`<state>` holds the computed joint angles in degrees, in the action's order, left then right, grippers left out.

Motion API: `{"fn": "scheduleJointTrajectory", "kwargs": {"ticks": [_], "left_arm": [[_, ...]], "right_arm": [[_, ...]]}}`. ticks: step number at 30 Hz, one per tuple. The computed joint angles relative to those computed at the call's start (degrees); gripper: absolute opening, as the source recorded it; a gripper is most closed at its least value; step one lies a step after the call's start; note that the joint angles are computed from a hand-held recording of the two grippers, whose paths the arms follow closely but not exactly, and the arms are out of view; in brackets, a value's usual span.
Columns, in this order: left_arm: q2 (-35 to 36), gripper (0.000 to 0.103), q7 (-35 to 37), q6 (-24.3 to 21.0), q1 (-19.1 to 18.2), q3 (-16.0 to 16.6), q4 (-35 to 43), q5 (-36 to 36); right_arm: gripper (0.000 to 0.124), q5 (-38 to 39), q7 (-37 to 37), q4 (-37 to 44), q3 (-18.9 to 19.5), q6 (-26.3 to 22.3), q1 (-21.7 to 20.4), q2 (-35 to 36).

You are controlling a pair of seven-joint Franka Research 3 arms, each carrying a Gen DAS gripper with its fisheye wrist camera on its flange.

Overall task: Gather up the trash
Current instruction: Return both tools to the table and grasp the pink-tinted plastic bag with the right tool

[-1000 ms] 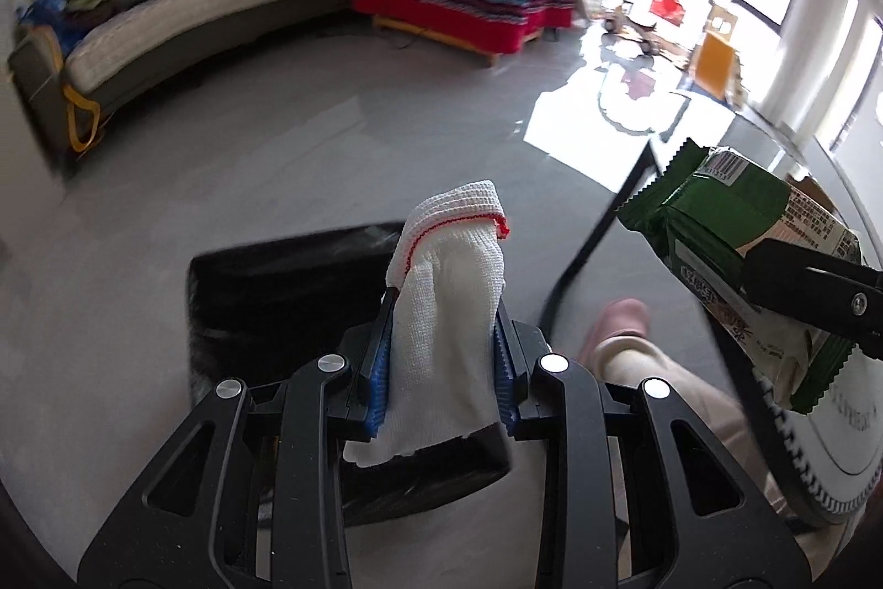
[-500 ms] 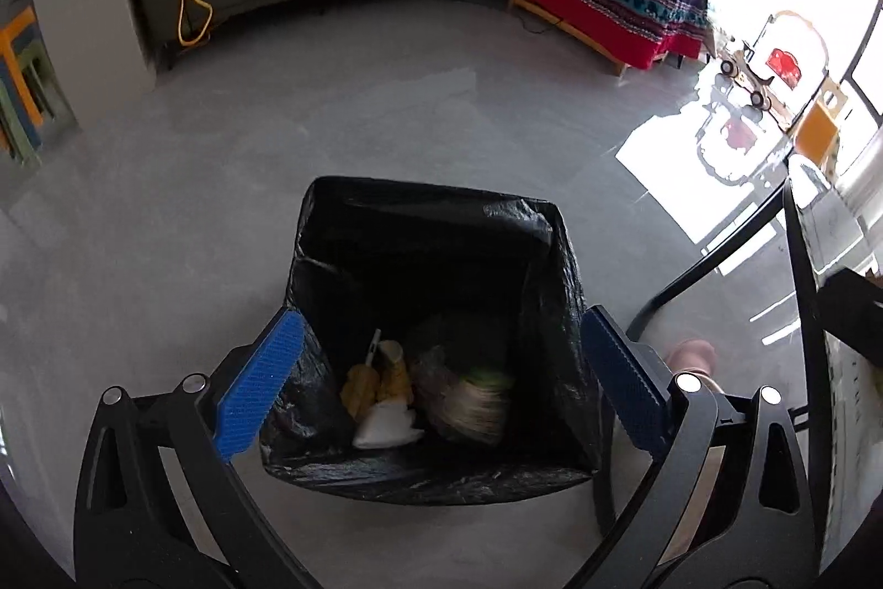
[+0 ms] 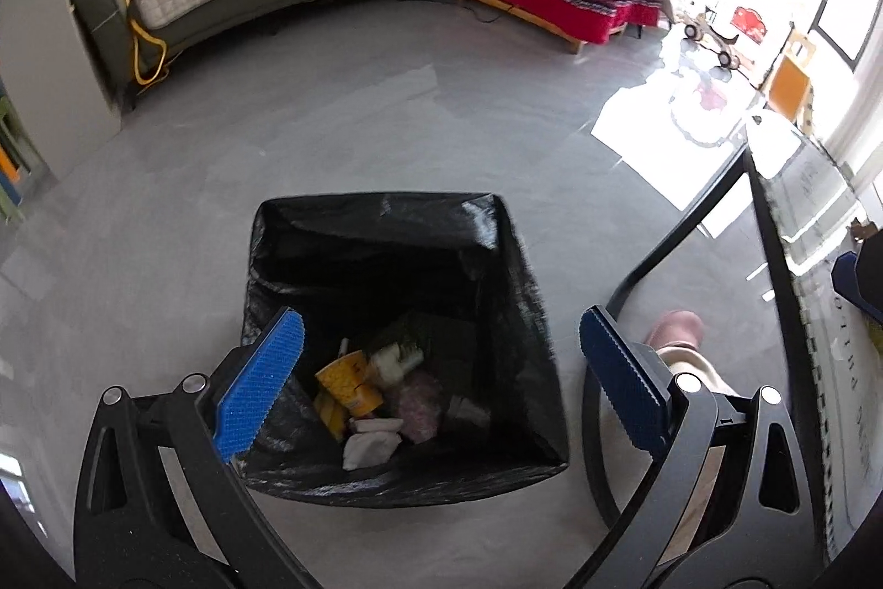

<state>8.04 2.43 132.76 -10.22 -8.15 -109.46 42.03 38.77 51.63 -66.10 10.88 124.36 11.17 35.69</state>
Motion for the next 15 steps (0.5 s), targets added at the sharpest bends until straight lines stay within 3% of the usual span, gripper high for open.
{"fn": "scheduleJointTrajectory", "kwargs": {"ticks": [8,15], "left_arm": [[6.29,0.097,5.62,0.91,-2.02,-0.06,9.69,-0.20],[15.49,0.097,15.10,1.02,-5.04,0.64,24.32,-2.99]], "right_arm": [[0.069,1.02,-0.98,-0.85,-1.20,2.62,-2.98,-1.45],[0.069,0.77,1.48,2.25,-2.73,5.00,-6.06,0.00]]}}
